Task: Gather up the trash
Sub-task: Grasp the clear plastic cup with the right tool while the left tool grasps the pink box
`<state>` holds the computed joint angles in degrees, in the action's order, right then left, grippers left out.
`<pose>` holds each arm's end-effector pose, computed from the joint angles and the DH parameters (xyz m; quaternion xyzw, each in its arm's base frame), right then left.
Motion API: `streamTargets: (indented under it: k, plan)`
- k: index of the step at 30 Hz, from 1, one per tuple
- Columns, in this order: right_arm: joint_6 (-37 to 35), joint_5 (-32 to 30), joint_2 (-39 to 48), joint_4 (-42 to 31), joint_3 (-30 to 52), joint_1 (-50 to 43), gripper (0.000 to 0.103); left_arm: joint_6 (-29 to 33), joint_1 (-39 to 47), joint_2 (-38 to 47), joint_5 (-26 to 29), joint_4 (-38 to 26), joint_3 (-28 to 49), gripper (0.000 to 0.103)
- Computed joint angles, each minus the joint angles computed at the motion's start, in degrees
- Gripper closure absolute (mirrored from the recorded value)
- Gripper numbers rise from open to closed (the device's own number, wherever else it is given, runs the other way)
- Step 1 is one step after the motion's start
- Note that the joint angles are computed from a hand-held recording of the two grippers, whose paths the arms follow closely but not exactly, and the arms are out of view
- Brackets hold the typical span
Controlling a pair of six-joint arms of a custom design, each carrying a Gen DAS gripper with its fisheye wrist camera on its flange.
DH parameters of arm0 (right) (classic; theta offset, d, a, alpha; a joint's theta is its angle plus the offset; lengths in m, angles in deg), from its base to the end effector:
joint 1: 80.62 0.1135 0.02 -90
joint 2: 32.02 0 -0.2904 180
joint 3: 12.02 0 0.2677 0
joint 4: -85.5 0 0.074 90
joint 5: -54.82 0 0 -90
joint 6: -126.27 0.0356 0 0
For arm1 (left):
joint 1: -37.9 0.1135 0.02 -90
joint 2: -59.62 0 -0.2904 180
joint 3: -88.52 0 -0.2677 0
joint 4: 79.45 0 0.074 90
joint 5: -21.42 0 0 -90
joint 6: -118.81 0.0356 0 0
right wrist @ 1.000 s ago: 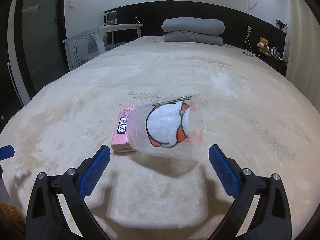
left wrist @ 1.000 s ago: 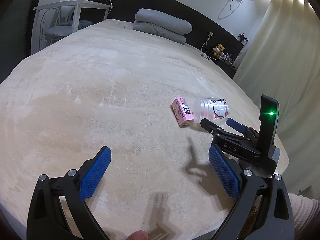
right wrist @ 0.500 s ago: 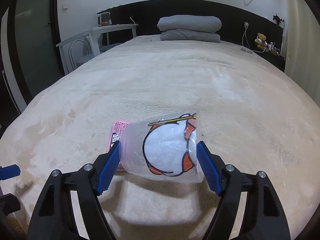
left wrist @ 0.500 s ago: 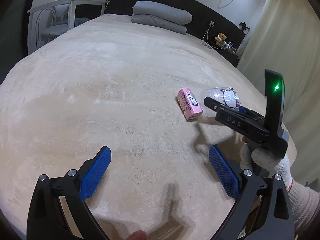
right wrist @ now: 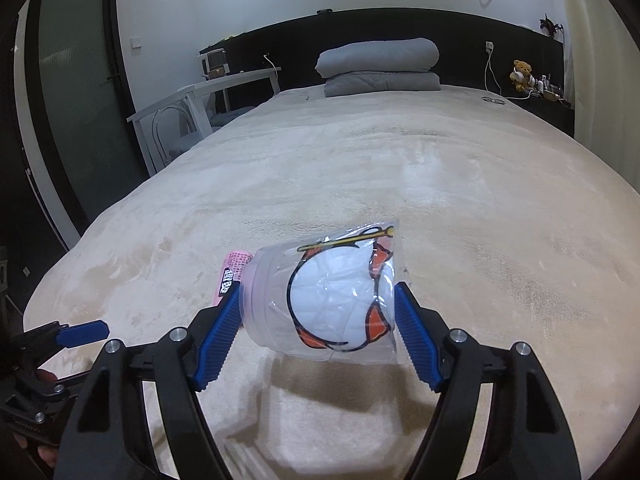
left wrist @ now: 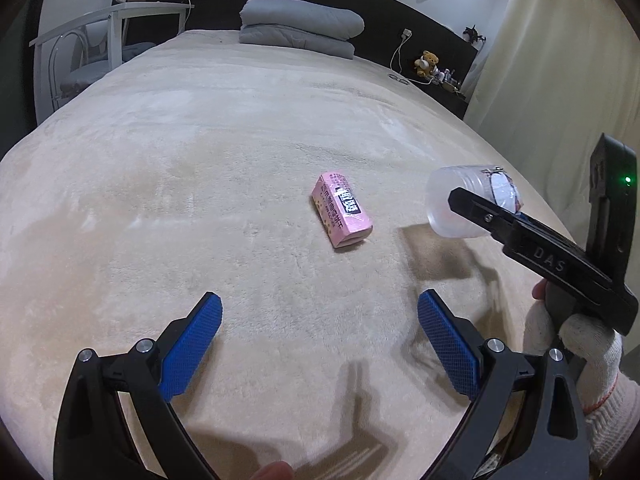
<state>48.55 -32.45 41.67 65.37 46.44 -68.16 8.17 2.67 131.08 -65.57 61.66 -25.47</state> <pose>0.2797 0.0601 0.2585 0.0095 0.8882 0.0776 0.4527 0.2215 -0.1587 0.2868 0.1271 0.9126 -0.2031 0.3313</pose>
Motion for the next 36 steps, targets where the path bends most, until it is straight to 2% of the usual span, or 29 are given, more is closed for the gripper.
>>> streamTargets:
  k: [7,18,23,26,29,30,36]
  plan:
    - [-1.0,-4.7,-6.1,-2.4,-2.4,-4.3,0.029,1.4,0.1,7.3,-0.5,3.1,4.1,0.008]
    - [-4.3,-4.8,-11.2,-4.7,-4.3,-6.6,0.029,1.7,-1.2,19.0,-0.3,5.8,13.0,0.008]
    - [-4.9,-5.5,-11.6,-5.1,-4.5,-8.1,0.029,-0.2,-1.8,23.4,-0.9,5.6,15.9,0.020]
    - [-5.2,-5.8,-11.5,-5.3,-4.5,-8.6,0.029,-0.6,-2.4,24.8,-2.5,5.0,17.3,0.031]
    - [-5.5,-5.9,-11.1,-5.3,-4.2,-8.7,0.029,-0.6,-2.7,25.6,-4.1,4.3,18.0,0.048]
    - [-5.6,-5.7,-11.2,-5.4,-4.1,-8.5,0.029,-0.7,-2.7,25.9,-4.8,3.7,18.2,0.060]
    - [-5.4,-5.5,-11.1,-5.6,-4.0,-8.5,0.029,-0.8,-2.5,25.0,-5.3,3.6,17.4,0.068]
